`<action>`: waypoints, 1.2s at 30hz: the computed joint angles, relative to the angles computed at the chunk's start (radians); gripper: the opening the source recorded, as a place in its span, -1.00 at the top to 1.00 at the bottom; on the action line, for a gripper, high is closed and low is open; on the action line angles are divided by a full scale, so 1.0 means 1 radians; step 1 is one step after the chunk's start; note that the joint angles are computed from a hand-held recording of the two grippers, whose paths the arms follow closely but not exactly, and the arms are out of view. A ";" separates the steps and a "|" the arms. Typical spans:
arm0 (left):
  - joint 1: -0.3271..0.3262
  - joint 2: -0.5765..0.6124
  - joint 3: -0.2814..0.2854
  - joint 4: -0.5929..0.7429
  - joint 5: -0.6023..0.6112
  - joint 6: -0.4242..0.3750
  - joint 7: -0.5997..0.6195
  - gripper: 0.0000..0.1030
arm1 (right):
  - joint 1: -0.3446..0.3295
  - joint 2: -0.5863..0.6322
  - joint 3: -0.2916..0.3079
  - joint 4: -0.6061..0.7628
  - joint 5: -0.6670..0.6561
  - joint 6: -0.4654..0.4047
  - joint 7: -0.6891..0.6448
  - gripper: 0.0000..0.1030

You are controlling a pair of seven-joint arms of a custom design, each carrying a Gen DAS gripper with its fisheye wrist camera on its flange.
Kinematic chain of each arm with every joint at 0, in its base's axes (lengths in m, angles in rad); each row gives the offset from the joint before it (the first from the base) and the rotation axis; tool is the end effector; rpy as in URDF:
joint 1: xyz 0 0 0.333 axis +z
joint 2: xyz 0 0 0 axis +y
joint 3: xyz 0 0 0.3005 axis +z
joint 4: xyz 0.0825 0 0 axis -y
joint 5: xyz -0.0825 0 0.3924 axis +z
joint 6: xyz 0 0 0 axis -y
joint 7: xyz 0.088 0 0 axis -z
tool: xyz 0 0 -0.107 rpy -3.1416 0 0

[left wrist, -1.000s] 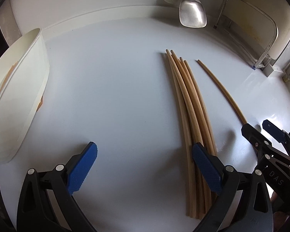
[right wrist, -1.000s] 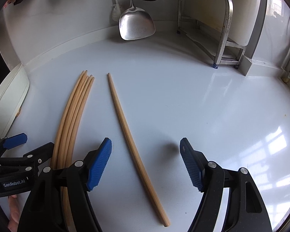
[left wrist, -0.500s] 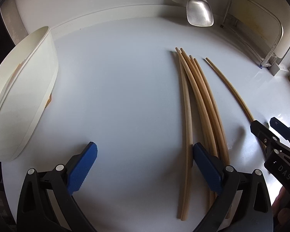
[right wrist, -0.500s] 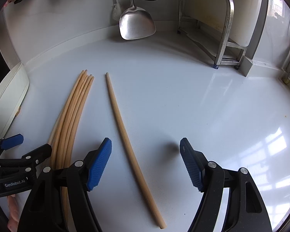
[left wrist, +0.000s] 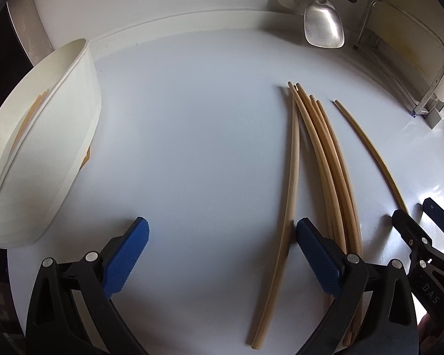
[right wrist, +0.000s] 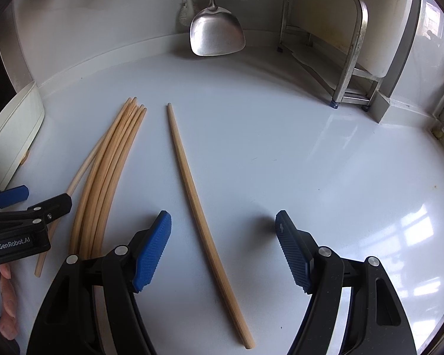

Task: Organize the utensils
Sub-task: 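Grasp a chopstick with the left tool while the right tool grasps another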

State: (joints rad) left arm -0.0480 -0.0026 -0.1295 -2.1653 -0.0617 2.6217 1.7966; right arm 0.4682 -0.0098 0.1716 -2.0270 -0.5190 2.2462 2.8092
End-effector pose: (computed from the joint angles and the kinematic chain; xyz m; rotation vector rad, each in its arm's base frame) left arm 0.5708 -0.1010 0.4263 -1.5950 2.2973 -0.4939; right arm 0.4742 0.3356 0.4584 -1.6426 2.2650 -0.5731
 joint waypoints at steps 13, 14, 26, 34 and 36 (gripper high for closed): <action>-0.029 -0.065 0.011 -0.063 -0.146 0.024 0.171 0.26 | 0.002 0.002 0.002 0.003 0.003 0.025 -0.037 0.21; -0.032 -0.067 0.011 -0.064 -0.145 0.024 0.171 0.37 | 0.003 0.004 0.002 0.005 0.003 0.027 -0.041 0.28; -0.037 -0.073 0.017 -0.062 -0.088 0.005 0.115 0.86 | -0.016 -0.036 -0.005 -0.046 0.072 0.108 -0.060 0.88; -0.032 -0.100 0.033 -0.032 -0.146 -0.060 0.123 0.86 | -0.045 -0.079 0.003 -0.063 0.128 0.132 -0.093 0.88; -0.030 -0.105 0.036 -0.017 -0.160 -0.082 0.116 0.86 | -0.053 -0.093 0.005 -0.064 0.140 0.137 -0.103 0.88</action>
State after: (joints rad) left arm -0.0777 -0.1080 -0.0932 -2.1820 -0.2221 2.5395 1.9121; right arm 0.4153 -0.1025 0.1767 -2.0906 -0.3790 2.3827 2.7065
